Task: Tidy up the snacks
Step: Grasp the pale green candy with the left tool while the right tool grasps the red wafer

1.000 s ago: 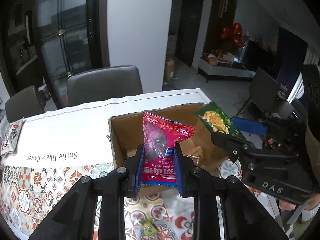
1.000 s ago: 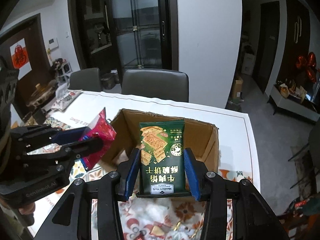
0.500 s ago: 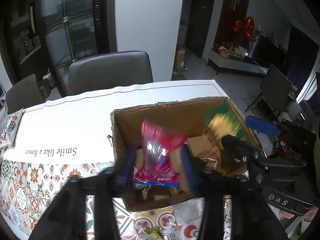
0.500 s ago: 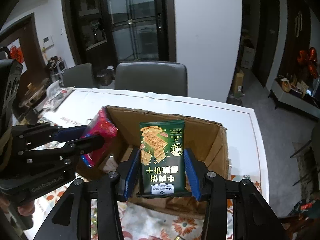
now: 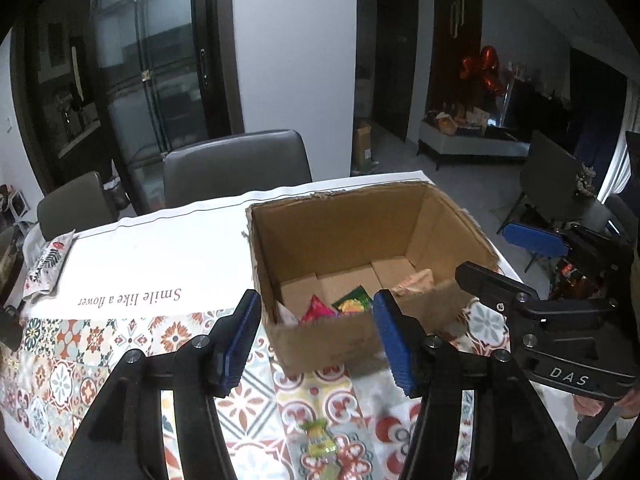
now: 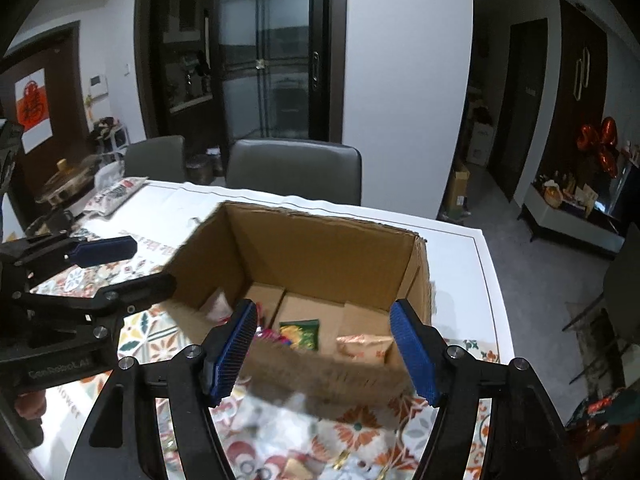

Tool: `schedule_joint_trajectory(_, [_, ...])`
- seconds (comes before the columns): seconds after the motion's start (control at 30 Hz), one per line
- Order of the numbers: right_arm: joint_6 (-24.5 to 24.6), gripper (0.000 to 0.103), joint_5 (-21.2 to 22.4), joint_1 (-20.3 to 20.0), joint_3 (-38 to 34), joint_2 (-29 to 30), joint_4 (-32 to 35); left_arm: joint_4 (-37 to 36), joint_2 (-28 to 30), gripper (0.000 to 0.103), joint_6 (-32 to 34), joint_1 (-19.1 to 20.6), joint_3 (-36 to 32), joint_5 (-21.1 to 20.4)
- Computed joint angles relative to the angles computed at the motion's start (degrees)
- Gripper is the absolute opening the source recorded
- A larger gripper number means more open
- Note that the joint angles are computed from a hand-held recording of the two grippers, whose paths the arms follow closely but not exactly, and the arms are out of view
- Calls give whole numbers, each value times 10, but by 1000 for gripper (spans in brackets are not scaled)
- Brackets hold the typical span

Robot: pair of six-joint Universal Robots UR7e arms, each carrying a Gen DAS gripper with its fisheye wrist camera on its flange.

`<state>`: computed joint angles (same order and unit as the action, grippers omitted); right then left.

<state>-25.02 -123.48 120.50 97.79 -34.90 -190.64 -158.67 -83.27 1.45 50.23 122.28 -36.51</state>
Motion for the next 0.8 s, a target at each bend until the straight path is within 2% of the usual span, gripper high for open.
schedule_joint_trajectory(0.27, [6,70,26,22,80,-30,-50,5,-70,60,-13,-49,74,16])
schedule_joint_trajectory(0.47, [10,70,24,32,126,-33,-99,50,-124,60,-56,-77,127,21])
schedule_joint_trajectory(0.67, [32,69,33,30,174,-36,-115,86,-159,60,-97,-91,162,17])
schedule_joint_trajectory(0.8, [68,69,39,18,196,-35,-106,106,-174,60,-122,-94,181,14])
